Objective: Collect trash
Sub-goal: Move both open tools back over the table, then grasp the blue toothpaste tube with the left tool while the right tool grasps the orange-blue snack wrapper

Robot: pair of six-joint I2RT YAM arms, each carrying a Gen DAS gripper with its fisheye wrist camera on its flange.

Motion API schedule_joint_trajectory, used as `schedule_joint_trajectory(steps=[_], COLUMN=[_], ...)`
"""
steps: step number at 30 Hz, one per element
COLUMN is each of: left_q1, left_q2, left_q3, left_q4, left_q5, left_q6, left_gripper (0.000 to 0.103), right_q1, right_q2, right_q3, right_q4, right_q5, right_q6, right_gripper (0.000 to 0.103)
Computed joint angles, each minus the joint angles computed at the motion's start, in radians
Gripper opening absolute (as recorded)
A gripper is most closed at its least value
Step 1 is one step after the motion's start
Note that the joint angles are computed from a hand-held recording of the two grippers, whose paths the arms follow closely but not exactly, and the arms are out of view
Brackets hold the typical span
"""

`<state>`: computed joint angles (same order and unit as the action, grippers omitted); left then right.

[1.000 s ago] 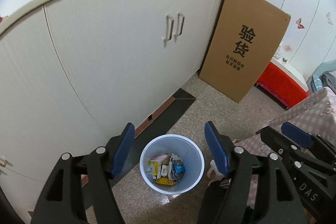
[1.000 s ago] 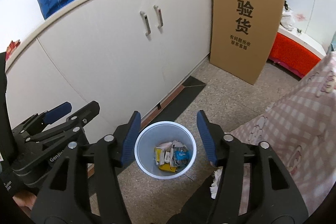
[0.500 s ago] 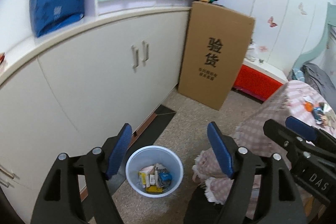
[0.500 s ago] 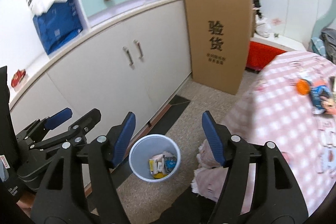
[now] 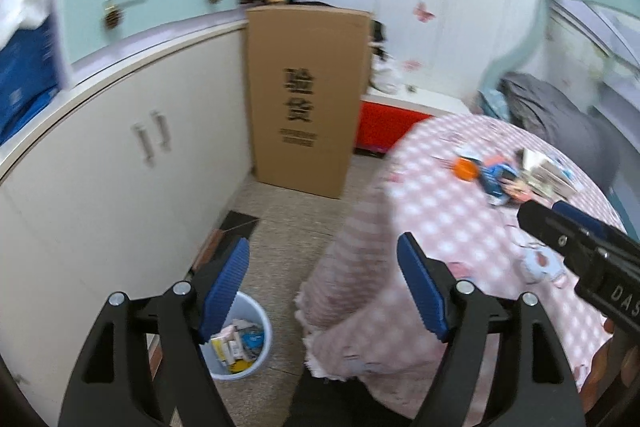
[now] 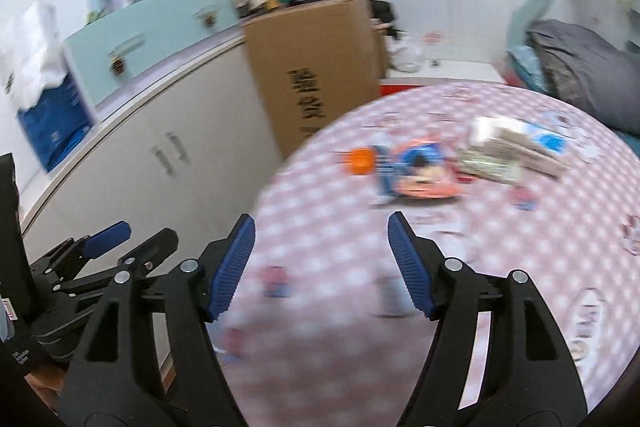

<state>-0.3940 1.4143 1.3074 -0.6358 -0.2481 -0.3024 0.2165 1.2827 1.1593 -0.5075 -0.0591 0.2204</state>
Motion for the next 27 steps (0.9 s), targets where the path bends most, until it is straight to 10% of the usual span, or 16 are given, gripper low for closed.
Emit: schedule_joint_trajectory(steps=[12,27], left_q1=[-0.148,-0.146], left_q2=[0.339,0.755], left_q3=[0.341,0.862], left_q4=[-0.052,-0.215], left_q5=[0.032,0.232], left_q6=[0.015,-0.03], left_gripper=[0.074,0.026], right_q1=[-0.304,-0.352], right_q2=[0.105,0.258], right_q3=[0.04,0.155], right_q4=[-0.015,-0.041], right_q5=[-0.131,-0.191], right_q6=[-0.092,-0.165], right_gripper=[0.068,0.061])
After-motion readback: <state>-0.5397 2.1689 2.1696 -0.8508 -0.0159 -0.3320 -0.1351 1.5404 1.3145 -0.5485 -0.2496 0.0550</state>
